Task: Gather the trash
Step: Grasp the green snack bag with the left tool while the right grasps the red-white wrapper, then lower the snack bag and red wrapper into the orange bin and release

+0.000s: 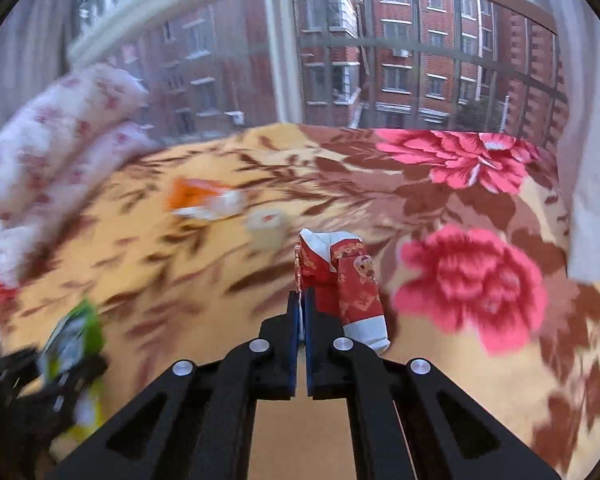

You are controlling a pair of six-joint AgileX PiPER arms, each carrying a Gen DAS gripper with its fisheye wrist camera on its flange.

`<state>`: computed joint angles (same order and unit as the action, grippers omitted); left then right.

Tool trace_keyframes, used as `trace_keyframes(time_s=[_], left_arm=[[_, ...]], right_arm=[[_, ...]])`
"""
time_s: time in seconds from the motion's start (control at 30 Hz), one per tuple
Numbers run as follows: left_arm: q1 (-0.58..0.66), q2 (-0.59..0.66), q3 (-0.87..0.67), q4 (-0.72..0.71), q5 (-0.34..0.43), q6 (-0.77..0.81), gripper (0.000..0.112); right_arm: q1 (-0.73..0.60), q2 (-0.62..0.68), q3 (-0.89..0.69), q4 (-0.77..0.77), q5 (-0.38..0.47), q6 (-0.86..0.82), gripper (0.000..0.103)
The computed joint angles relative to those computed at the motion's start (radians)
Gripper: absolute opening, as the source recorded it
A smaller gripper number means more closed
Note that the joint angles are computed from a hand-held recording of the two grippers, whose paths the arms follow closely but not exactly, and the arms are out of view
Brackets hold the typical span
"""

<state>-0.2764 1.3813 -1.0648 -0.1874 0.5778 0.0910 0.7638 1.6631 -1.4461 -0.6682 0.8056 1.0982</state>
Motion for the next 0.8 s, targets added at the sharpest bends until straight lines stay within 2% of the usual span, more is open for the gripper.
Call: trace_keyframes(time_s=[0.13, 0.2, 0.3, 0.47, 0.57, 0.63, 0.8], left_arm=[[-0.002, -0.199, 0.092, -0.021, 0.069, 0.094, 0.028], [-0.006, -0.313, 0.153, -0.031, 0.132, 0.146, 0.028], [-0.044, -0.454, 0.242, 0.012, 0.201, 0.146, 0.028], [-0.068, -0.659, 0.384, 0.034, 0.302, 0.126, 0.028], [-0.088, -0.724, 0.448, 0.042, 0.355, 0.099, 0.028], [-0.198, -0.750, 0.500, 0.121, 0.368, -0.008, 0.028], [-0.251, -0.735, 0.594, 0.116, 0.374, -0.009, 0.028]], right_arm=[[0.247, -0.147, 0.133, -0.128, 0.118, 0.197, 0.002], [0.414, -0.194, 0.174, -0.180, 0.209, 0.305, 0.002], [0.615, -0.209, 0.190, -0.215, 0.314, 0.424, 0.002], [0.853, -0.173, 0.198, -0.203, 0.394, 0.605, 0.002], [0.915, -0.129, 0.203, -0.169, 0.397, 0.659, 0.002], [0.933, -0.109, 0.228, -0.137, 0.358, 0.704, 0.003], [0.918, -0.061, 0.299, -0.029, 0.183, 0.728, 0.003]])
